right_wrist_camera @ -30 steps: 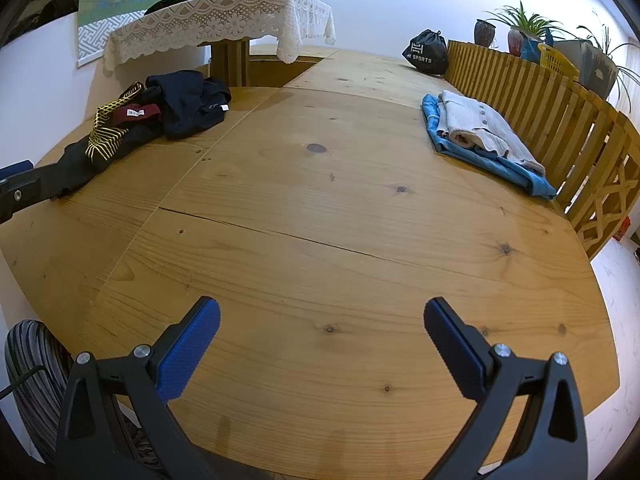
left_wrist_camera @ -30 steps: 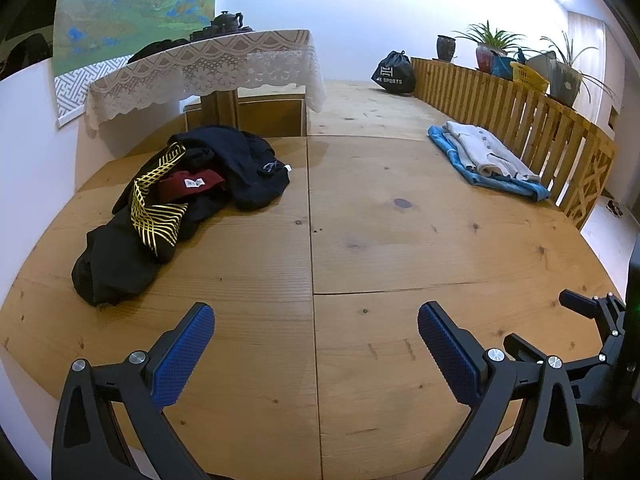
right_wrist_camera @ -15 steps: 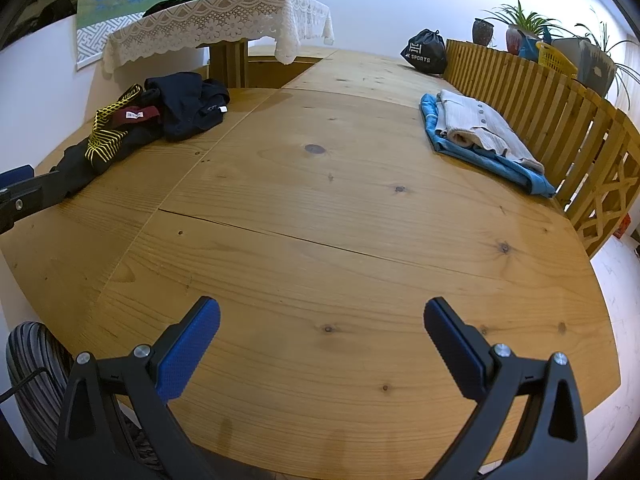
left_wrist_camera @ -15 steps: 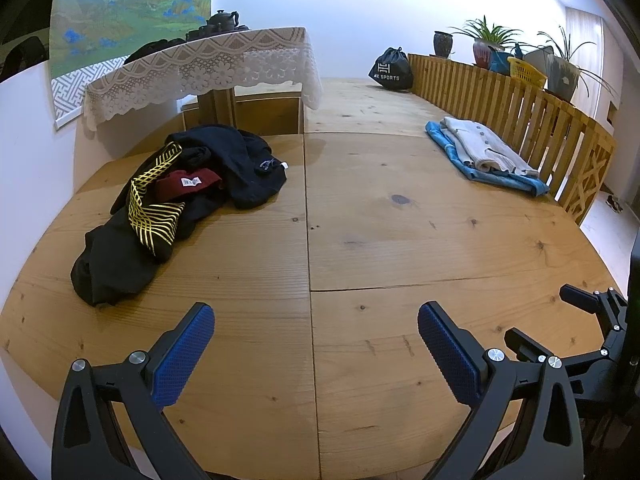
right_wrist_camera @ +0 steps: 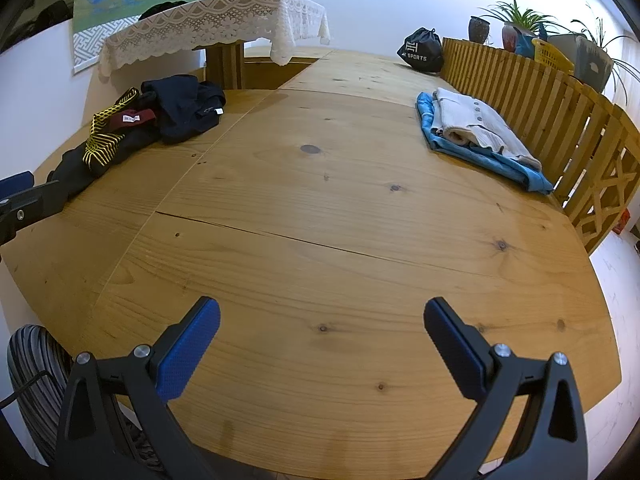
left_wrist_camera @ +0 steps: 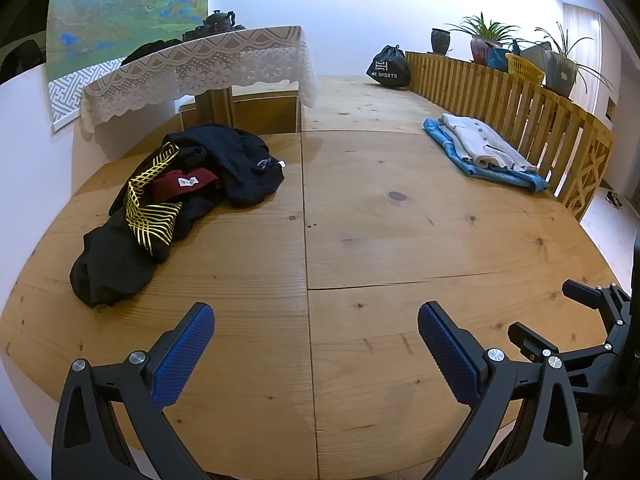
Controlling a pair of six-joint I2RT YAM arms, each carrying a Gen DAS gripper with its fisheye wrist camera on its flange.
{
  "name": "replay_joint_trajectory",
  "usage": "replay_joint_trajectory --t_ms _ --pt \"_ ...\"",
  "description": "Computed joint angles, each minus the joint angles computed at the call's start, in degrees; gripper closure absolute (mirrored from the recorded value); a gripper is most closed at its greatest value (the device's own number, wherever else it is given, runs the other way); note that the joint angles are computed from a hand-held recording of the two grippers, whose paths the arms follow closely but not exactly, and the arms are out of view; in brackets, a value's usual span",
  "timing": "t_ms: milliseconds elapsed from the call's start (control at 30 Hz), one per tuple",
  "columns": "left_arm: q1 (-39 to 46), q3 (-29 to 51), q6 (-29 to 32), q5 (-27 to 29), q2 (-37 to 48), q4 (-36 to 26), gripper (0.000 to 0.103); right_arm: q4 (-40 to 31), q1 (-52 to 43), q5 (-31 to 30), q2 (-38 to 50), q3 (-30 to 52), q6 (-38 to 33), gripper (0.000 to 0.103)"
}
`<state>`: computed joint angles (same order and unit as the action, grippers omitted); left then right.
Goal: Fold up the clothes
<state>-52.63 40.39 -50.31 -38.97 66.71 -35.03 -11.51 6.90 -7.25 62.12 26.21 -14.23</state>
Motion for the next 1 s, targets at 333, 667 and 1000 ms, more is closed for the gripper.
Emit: replay_joint_trajectory --t_ms 333,667,1000 --pt "0.75 -0.30 0.45 0.17 -0.85 -0.18 0.001 -0.38 -0.21 -0.55 0.50 0.87 -0.23 0.000" --pt "6.96 -1.35 5.43 0.45 -10.98 -5.01 0.001 -3.83 -1.48 -4.72 2.21 7.94 -0.33 0.000" --pt "27.82 -2.80 23.84 9.76 -24.69 -8.34 0.001 -7.45 3.87 -6.19 9.77 20.07 -0.99 0.000"
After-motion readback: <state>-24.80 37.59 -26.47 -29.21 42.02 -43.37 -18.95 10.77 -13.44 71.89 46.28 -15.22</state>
